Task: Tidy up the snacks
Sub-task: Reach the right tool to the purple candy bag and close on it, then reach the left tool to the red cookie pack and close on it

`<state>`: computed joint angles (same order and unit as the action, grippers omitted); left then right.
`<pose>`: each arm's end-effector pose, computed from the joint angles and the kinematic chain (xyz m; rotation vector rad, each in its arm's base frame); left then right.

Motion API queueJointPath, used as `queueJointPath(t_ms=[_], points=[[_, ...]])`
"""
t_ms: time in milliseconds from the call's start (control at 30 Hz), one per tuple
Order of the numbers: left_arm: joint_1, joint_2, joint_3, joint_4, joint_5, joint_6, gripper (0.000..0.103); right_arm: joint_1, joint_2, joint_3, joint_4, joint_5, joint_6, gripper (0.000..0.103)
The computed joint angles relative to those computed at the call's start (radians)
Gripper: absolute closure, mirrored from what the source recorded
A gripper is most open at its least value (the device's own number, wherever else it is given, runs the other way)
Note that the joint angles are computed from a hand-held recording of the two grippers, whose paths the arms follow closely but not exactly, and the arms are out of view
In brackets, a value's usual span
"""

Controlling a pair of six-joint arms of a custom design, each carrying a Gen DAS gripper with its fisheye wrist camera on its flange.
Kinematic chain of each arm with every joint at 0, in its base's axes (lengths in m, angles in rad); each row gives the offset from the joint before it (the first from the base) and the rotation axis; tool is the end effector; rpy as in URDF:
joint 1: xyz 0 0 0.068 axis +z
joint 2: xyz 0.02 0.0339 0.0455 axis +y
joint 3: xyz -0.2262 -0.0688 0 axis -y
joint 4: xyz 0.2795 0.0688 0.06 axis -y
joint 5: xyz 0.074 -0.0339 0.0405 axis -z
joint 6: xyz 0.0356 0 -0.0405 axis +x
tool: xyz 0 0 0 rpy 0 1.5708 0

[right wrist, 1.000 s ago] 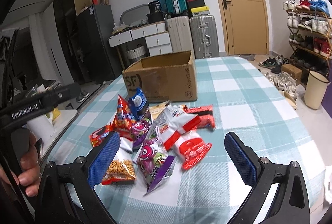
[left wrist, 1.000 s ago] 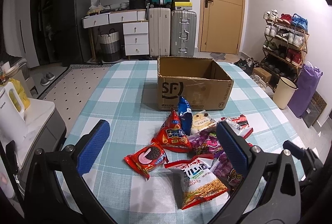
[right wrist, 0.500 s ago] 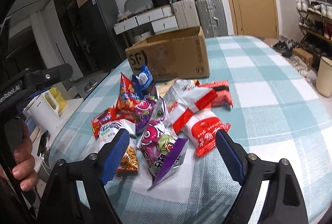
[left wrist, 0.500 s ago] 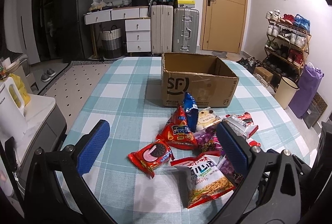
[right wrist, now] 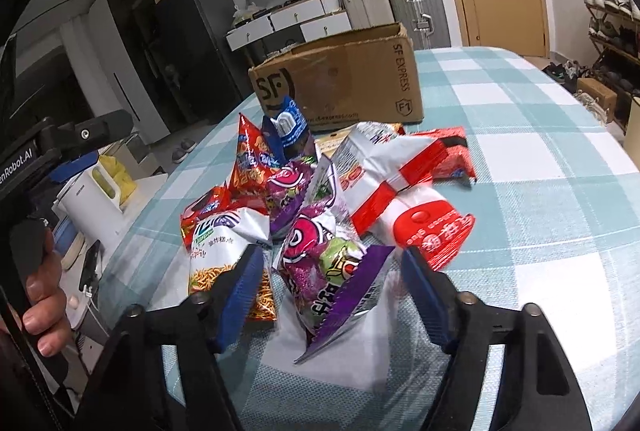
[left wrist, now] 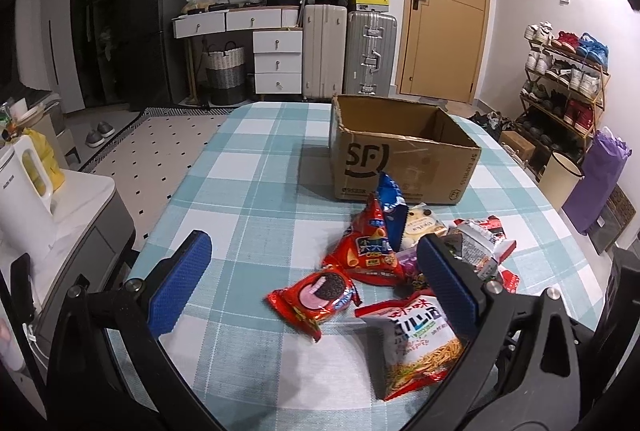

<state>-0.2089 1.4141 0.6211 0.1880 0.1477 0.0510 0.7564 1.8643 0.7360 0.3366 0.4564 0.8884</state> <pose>0.3055 -0.0701 0.1178 0.3659 2.1482 -0.2506 0.2535 0.2177 0.0277 0.3663 2.2549 0.3247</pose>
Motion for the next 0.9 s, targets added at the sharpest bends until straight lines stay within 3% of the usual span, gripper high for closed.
queueJointPath(t_ms=[100,300,900], points=[[0.017,0.022,0.015,0.003,0.008,0.003,0.001,-0.007,0.015,0.003,0.019,-0.022,0.000,0.049],[0.054,0.086,0.066,0.000,0.024,0.015,0.001,-0.025,0.012,-0.032,0.087,-0.079,0.012,0.064],[0.132,0.293,0.267,-0.123,0.108,0.093,0.001,0.016,-0.108,-0.124,0.081,0.043,0.007,0.068]])
